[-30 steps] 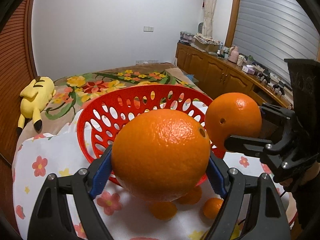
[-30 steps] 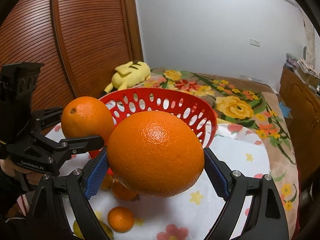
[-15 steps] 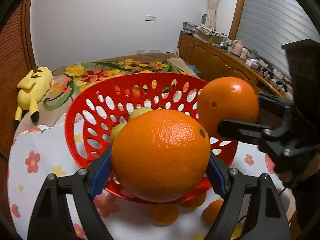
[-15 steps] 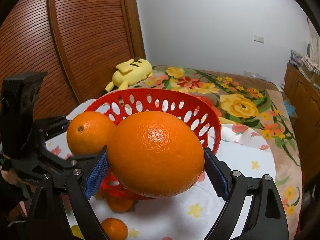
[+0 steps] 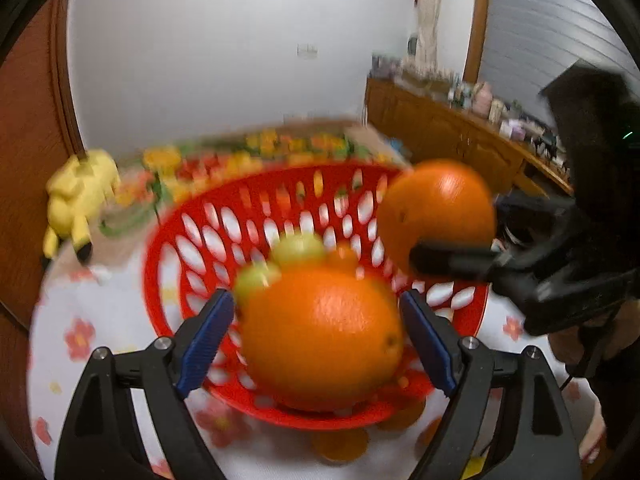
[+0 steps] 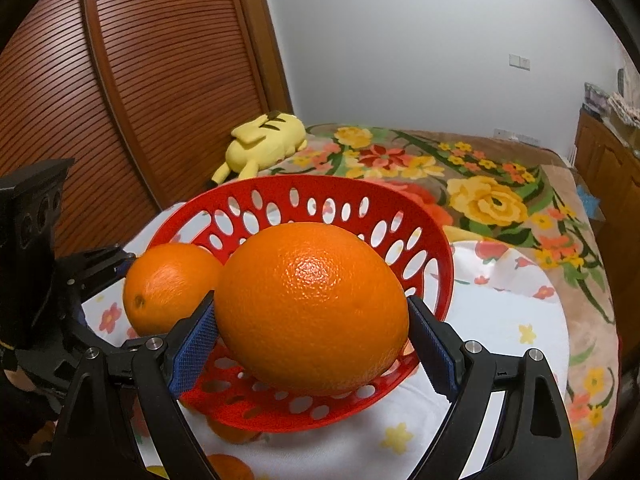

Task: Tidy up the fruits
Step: 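Open the left tool to drop its orange while the right tool releases the oval orange into the basket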

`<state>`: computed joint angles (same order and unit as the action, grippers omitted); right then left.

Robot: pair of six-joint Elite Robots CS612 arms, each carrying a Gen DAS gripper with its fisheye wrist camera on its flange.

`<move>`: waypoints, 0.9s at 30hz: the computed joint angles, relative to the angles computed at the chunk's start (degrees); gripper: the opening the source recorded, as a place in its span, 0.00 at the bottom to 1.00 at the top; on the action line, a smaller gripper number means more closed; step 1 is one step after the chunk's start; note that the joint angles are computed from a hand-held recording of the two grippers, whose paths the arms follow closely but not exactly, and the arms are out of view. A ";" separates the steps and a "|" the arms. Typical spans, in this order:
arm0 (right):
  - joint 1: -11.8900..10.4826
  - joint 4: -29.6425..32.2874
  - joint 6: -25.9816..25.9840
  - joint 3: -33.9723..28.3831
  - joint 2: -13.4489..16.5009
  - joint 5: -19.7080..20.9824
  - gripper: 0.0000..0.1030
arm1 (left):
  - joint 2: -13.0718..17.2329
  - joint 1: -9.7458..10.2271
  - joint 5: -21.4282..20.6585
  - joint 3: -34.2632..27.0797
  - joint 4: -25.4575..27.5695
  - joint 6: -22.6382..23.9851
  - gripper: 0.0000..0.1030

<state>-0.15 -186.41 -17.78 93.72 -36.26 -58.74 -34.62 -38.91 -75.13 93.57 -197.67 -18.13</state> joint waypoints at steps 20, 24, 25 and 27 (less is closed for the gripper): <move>1.75 2.54 -1.47 -3.18 1.25 -6.35 0.88 | -1.06 1.16 -0.04 3.18 -4.10 -2.86 0.83; 2.17 3.04 -1.47 -3.66 1.38 -7.62 0.88 | -1.04 1.40 -0.20 3.72 -4.69 -2.94 0.83; 2.30 3.23 -1.60 -3.82 1.42 -8.06 0.88 | -1.05 1.46 -0.30 3.83 -4.84 -3.00 0.83; 2.58 3.61 -1.89 -4.18 1.54 -8.91 0.88 | -1.10 1.55 -0.30 4.13 -5.20 -3.12 0.83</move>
<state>2.43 -182.80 -19.67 89.54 -34.71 -67.65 -35.71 -37.36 -75.43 97.70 -202.87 -21.25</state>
